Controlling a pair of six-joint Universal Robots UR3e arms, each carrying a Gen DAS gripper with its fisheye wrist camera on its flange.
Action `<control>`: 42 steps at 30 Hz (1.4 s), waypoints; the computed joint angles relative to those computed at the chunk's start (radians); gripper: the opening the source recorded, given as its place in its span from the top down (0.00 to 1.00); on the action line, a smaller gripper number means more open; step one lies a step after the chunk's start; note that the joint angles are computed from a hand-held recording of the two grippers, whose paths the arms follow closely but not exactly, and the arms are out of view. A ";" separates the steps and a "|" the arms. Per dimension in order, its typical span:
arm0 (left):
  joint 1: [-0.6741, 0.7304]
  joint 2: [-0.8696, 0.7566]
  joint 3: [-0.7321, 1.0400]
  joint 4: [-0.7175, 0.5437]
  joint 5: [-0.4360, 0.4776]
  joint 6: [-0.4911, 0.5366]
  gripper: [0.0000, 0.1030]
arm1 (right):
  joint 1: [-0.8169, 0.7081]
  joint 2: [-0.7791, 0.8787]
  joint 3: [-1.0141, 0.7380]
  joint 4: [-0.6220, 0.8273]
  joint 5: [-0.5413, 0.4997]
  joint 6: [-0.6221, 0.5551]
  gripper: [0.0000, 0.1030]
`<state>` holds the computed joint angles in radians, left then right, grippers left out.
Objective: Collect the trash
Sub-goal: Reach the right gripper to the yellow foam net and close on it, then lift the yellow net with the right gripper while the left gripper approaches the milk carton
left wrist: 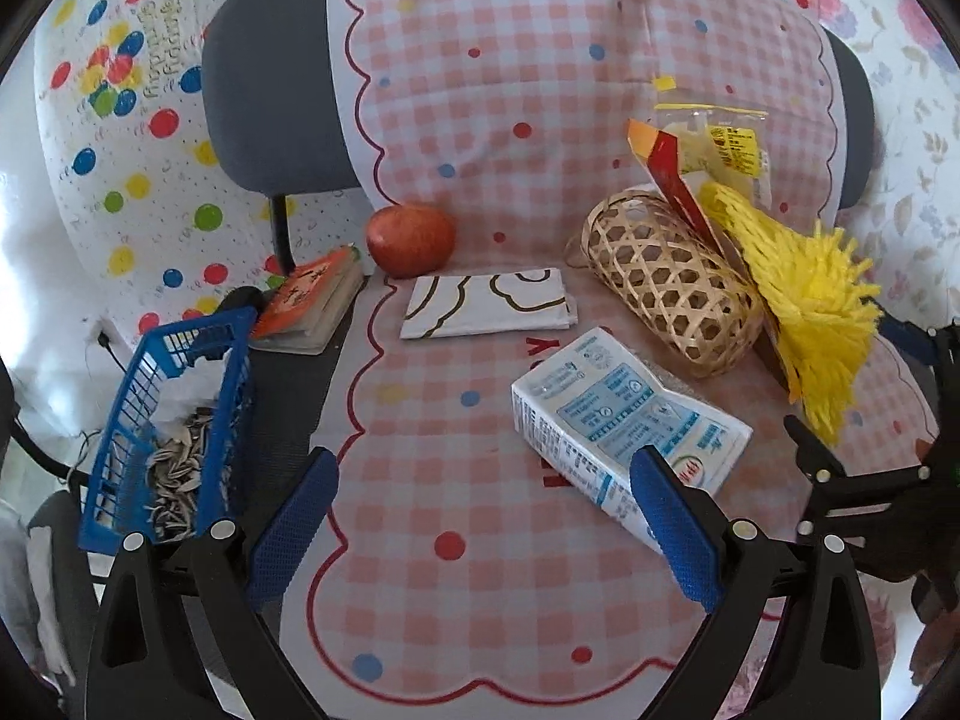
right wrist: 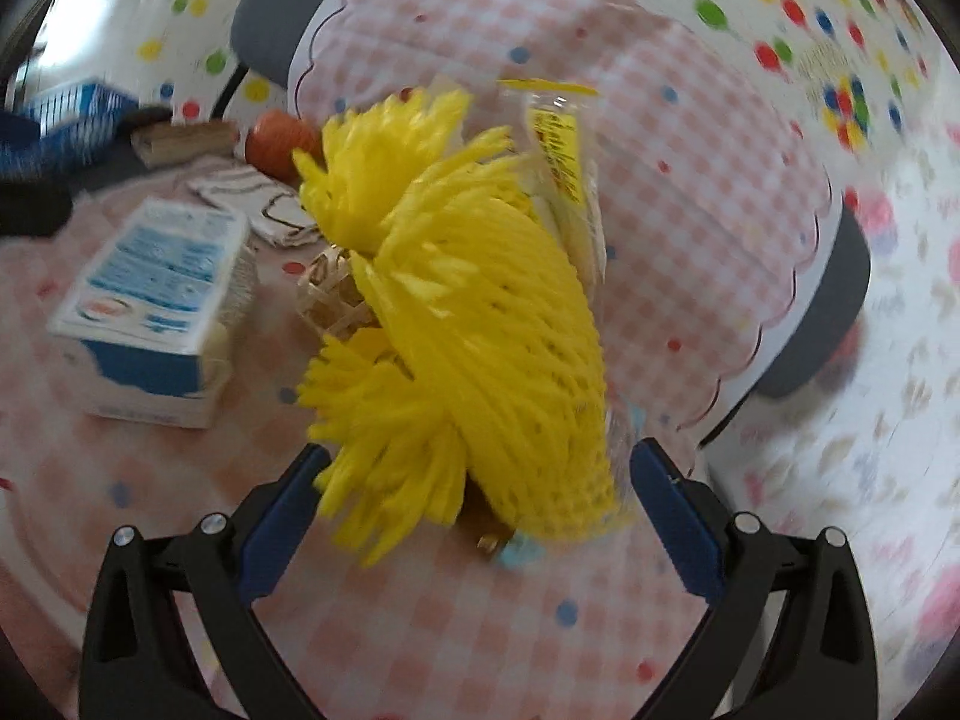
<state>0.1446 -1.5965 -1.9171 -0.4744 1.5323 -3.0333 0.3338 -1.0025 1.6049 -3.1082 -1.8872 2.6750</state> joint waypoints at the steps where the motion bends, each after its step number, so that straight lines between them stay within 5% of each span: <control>1: 0.001 -0.008 0.003 0.005 -0.001 -0.005 0.07 | 0.006 0.027 -0.027 -0.010 -0.013 -0.022 0.06; 6: -0.002 -0.031 0.015 0.024 0.003 -0.019 0.07 | 0.022 0.111 -0.120 -0.053 -0.045 -0.088 0.06; 8: -0.003 -0.027 0.012 0.033 0.006 -0.013 0.07 | 0.017 0.101 -0.128 -0.069 -0.031 -0.081 0.20; 10: -0.001 -0.013 -0.002 0.044 0.017 -0.011 0.07 | -0.003 0.064 -0.122 -0.058 0.008 -0.056 0.51; 13: 0.017 0.023 -0.026 0.045 0.004 -0.008 0.07 | -0.052 -0.019 -0.102 0.002 0.106 -0.004 0.63; 23: 0.076 0.152 -0.143 0.019 -0.109 0.042 0.07 | -0.367 -0.528 0.226 0.223 0.609 0.329 0.65; 26: 0.065 0.161 -0.178 0.043 -0.133 0.036 0.07 | -0.420 -0.643 0.342 0.199 0.651 0.351 0.65; 35: -0.036 0.088 -0.155 0.067 -0.063 -0.009 0.07 | -0.249 -0.342 0.275 -0.049 0.360 0.367 0.66; 38: -0.044 0.072 -0.159 0.101 -0.034 -0.001 0.07 | -0.184 -0.216 0.176 -0.038 0.311 0.350 0.65; 42: -0.036 0.055 -0.156 0.145 -0.016 0.002 0.07 | -0.161 -0.172 0.104 0.046 0.330 0.347 0.51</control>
<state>0.1082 -1.5413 -2.0735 -0.3290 1.5167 -3.0315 0.1733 -1.1740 1.7094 -3.0626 -1.5572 3.0221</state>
